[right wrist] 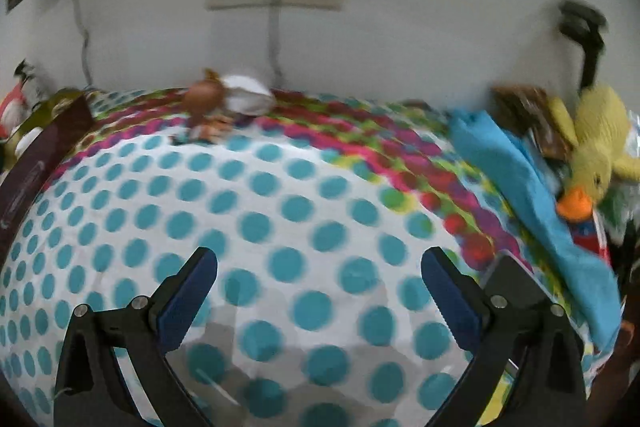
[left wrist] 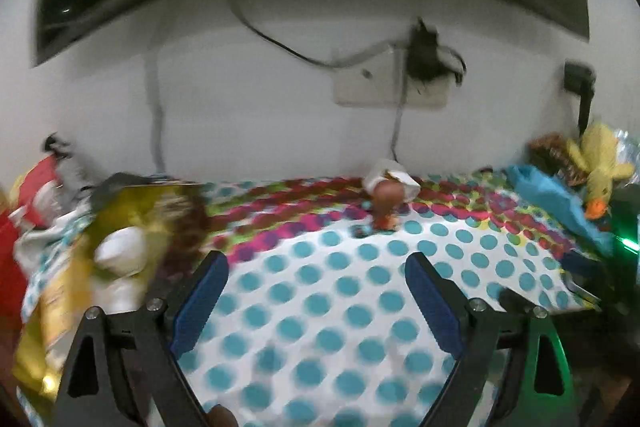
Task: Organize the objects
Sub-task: 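Grasp the brown doll figure by its head with the left gripper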
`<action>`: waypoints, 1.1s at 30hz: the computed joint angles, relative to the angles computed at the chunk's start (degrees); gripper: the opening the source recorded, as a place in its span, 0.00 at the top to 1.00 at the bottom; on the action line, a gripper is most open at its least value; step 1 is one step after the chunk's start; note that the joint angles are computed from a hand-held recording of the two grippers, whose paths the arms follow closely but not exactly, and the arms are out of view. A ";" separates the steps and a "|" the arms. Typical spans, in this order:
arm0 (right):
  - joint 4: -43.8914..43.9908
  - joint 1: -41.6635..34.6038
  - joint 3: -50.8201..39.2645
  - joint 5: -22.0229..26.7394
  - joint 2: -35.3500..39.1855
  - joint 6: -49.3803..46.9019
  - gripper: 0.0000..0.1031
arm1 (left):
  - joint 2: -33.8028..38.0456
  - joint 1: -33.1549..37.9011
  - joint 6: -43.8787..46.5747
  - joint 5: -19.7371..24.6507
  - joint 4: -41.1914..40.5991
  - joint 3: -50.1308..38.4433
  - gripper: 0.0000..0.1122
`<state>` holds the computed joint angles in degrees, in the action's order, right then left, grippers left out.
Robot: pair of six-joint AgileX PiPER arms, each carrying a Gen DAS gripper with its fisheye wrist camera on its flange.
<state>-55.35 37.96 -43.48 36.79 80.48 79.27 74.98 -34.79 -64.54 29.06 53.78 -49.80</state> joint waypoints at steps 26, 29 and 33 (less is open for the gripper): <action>16.08 -15.95 8.88 -21.17 -7.19 -13.16 0.01 | 39.93 2.75 18.75 9.15 -16.59 -40.62 0.56; 18.13 -15.59 8.02 -20.73 -6.27 -15.43 0.01 | 40.11 2.50 17.64 9.59 -15.90 -40.72 0.65; 14.81 -14.43 8.12 -19.99 -6.70 -12.41 0.01 | 37.25 2.91 14.81 8.33 -15.35 -36.60 0.65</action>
<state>-40.53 23.53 -35.36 16.80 73.78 66.86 112.22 -31.88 -49.72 37.40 38.44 -86.40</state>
